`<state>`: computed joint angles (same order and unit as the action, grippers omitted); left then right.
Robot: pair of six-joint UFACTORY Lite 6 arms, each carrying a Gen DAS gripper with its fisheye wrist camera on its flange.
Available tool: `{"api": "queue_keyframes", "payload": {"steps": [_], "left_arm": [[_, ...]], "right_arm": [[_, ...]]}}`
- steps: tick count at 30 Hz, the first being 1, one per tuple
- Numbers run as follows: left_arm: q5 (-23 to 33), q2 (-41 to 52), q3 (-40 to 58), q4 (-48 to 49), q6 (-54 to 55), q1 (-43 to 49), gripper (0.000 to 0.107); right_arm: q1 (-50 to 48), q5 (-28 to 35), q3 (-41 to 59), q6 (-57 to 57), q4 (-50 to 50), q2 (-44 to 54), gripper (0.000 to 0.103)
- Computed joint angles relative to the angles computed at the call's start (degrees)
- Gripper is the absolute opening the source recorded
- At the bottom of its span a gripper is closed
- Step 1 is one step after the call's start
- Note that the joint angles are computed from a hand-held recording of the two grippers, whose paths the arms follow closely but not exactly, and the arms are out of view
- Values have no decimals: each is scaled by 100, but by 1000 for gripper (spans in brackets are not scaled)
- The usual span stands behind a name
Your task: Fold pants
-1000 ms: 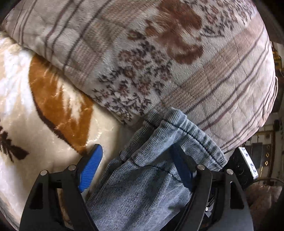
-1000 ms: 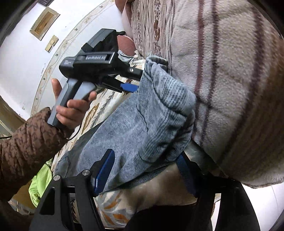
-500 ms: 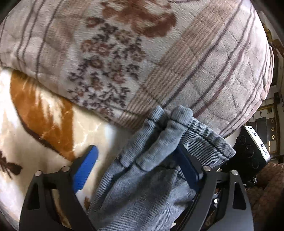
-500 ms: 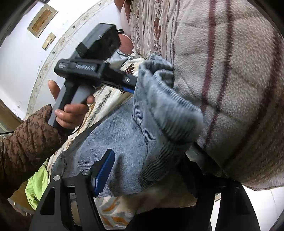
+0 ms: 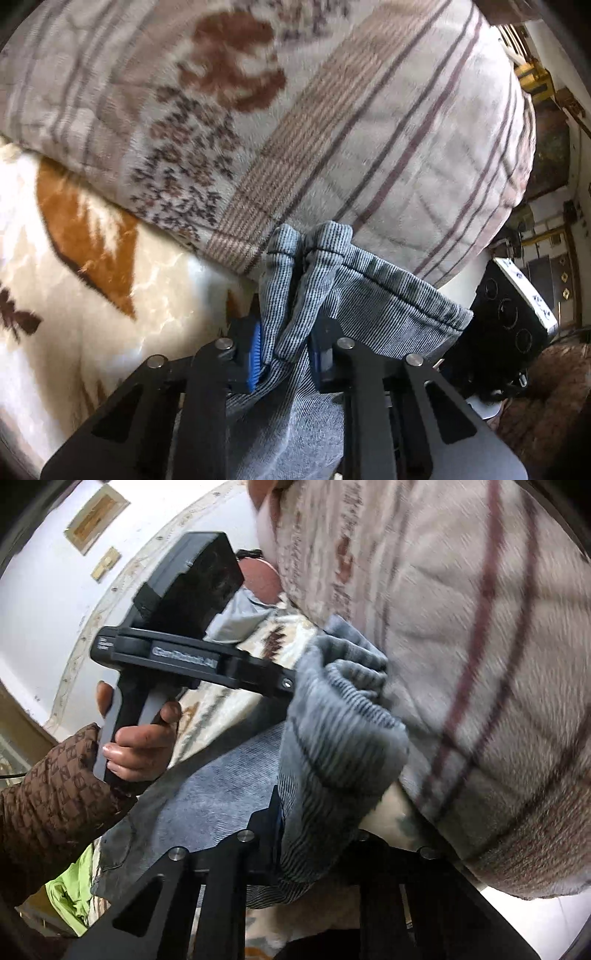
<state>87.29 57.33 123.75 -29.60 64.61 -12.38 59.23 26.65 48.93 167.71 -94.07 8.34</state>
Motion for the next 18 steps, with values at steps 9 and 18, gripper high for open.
{"api": "queue_keyframes", "payload": {"steps": [9, 18], "left_arm": [[-413, -1905, -1928, -218, 235, 676, 18], [-86, -2768, -2338, -256, 405, 1769, 18]], "right_arm": [[335, 425, 455, -1516, 973, -217, 17], [618, 690, 1516, -3234, 2016, 188, 17]]}}
